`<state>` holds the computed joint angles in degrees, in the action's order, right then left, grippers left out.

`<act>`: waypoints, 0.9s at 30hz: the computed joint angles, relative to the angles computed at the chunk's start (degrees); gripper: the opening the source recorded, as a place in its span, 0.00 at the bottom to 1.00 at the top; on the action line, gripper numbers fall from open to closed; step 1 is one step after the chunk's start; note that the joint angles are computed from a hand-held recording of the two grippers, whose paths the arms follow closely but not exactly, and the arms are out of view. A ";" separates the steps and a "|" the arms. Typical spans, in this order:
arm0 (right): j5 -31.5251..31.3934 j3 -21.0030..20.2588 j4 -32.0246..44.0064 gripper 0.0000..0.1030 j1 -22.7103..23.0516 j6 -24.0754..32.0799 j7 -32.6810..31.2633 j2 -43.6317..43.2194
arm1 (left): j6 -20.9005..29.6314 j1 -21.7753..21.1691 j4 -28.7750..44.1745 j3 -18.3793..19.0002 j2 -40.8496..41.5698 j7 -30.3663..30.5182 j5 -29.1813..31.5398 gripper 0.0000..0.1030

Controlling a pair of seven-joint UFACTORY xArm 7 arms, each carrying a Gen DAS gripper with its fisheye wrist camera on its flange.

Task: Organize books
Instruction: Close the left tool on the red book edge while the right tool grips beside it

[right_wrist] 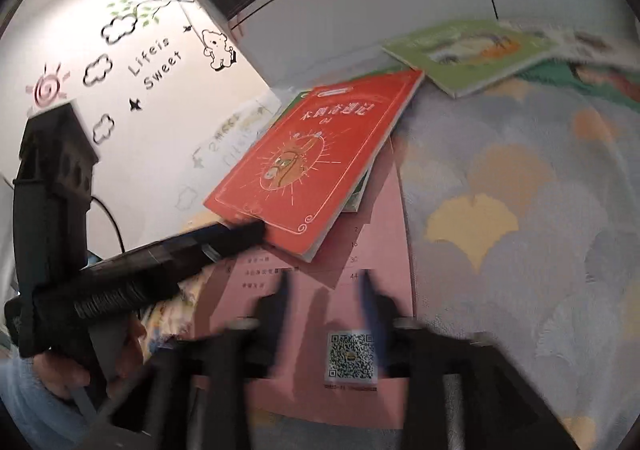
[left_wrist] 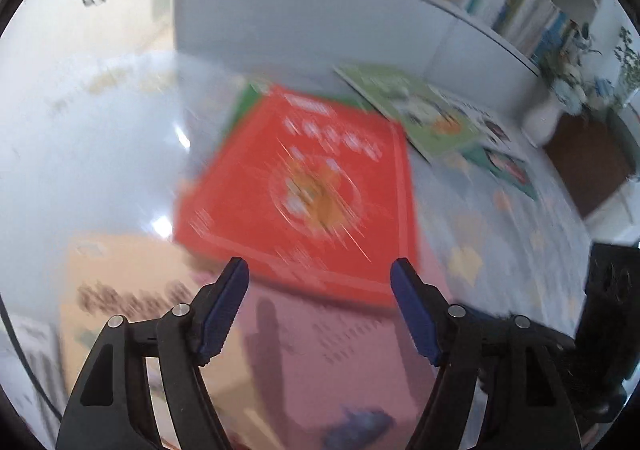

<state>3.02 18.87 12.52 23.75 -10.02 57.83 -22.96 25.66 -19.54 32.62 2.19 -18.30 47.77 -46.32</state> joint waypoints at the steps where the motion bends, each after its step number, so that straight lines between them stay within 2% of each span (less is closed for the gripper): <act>1: -0.70 -2.87 -0.07 0.49 2.13 -2.18 -0.64 1.16 | -0.84 0.30 0.96 -0.30 1.14 -0.02 0.97 0.70; 4: -2.31 -7.02 1.85 0.49 4.71 -5.30 -2.01 5.19 | -1.15 1.22 5.91 -1.52 7.02 -0.53 4.58 0.70; 5: -3.93 -10.39 2.53 0.49 7.05 -7.23 -1.28 7.20 | -1.01 1.71 6.77 -1.86 8.12 -0.48 5.20 0.70; 6: -7.94 -15.70 3.38 0.49 10.38 -10.48 1.83 10.23 | -1.03 2.31 7.89 -2.43 9.82 -0.95 6.42 0.70; 7: -10.48 -18.62 4.02 0.49 11.95 -13.42 4.21 12.56 | -1.44 2.93 9.46 -3.46 12.44 -2.63 8.55 0.70; 8: -11.59 -19.13 4.56 0.49 11.80 -15.63 5.66 14.26 | -2.15 3.36 9.73 -4.18 13.28 -2.83 9.15 0.70; 11: -15.21 -18.77 7.41 0.49 9.39 -17.17 7.60 17.81 | -9.52 2.91 9.36 -6.47 15.95 1.35 7.17 0.82; 13: -19.49 -19.21 8.85 0.47 7.74 -20.39 10.48 20.56 | -10.51 1.62 9.13 -5.82 16.24 8.15 -0.01 0.88; 14: -18.96 -18.48 9.13 0.44 7.01 -20.82 10.01 21.04 | -10.46 2.77 9.20 -7.03 16.25 9.96 -1.90 0.88; 15: -17.13 -17.35 9.06 0.28 6.51 -19.51 8.65 20.63 | -10.20 2.83 8.93 -7.19 16.03 12.36 -3.94 0.88; 16: -14.90 -16.07 8.61 0.19 5.98 -18.14 7.10 19.92 | -10.10 2.85 8.77 -7.37 15.80 14.12 -5.24 0.88; 19: -14.06 -14.12 7.70 0.17 3.84 -20.76 7.81 20.56 | -8.46 2.85 7.77 -7.57 14.32 15.75 -6.02 0.88; 21: -10.62 -11.39 7.61 0.16 2.99 -18.56 4.68 19.05 | -7.55 2.62 6.54 -7.40 12.66 15.51 -6.48 0.88; 24: -13.50 -10.31 6.88 0.16 2.39 -17.83 6.93 17.07 | -6.42 1.81 3.86 -6.56 9.43 15.10 -7.05 0.88; 27: -12.57 -8.48 4.77 0.16 2.88 -17.18 6.86 14.20 | -7.05 0.42 -0.57 -6.28 4.87 13.21 -4.75 0.88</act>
